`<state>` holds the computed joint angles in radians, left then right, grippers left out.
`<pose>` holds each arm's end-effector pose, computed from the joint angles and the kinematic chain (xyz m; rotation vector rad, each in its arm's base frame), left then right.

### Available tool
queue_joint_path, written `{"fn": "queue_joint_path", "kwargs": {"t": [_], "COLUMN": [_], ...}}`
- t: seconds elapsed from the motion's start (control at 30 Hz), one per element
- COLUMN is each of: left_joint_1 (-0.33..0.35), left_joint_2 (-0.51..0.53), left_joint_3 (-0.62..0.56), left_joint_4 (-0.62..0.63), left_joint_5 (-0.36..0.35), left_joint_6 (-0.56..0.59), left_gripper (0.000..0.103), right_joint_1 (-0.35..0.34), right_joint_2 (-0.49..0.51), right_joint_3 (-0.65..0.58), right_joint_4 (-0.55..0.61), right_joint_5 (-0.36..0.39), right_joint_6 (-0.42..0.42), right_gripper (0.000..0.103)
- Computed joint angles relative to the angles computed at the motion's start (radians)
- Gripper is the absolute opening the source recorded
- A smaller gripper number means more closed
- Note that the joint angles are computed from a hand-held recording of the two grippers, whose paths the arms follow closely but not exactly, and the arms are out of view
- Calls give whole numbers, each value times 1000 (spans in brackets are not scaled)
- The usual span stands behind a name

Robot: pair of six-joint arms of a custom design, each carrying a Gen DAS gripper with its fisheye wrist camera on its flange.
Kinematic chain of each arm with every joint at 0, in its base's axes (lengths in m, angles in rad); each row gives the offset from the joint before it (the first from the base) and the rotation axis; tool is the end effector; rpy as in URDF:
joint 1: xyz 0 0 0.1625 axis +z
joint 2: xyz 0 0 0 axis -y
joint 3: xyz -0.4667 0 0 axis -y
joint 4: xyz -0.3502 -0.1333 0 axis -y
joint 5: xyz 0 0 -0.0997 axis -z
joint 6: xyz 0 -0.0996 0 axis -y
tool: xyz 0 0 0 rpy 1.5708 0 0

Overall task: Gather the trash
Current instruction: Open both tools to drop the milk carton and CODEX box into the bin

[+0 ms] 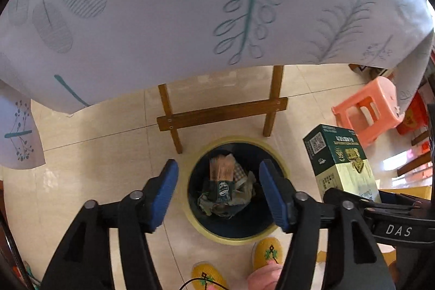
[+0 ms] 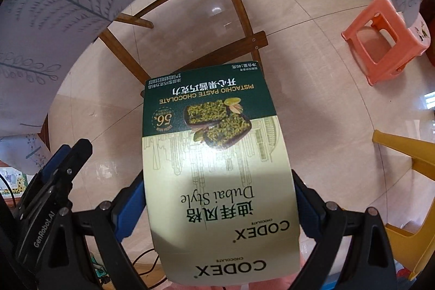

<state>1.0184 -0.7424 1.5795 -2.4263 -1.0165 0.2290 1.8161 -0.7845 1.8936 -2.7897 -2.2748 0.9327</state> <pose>-0.1985 -0.6760 0.1351 0.9815 2.4009 -0.1424 0.2110 -0.5592 0.1141 -0.9048 -2.3759 0.6348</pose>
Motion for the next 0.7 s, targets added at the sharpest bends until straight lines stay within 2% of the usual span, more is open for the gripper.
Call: {"fn": "queue_joint_path", "kwargs": {"t": [0.33,0.63,0.7], "left_joint_1": [6,10,16], "left_joint_2": [3,-34,-39], "left_joint_3": [-25,-25,-27], "left_joint_4": [30,43,44], "left_joint_5": [40,90,98], "left_joint_6": [-80,-143,-151], "left_gripper": [65,66,66], "right_joint_1": [-19,-48,-49], "right_joint_2": [20,88,108], "right_joint_3": [-21,-99,-125], "right_joint_4": [-5,3,14], "right_joint_5": [46,103,97], "right_joint_6": [-51,-163,-191], "right_gripper": [95,97,97]}}
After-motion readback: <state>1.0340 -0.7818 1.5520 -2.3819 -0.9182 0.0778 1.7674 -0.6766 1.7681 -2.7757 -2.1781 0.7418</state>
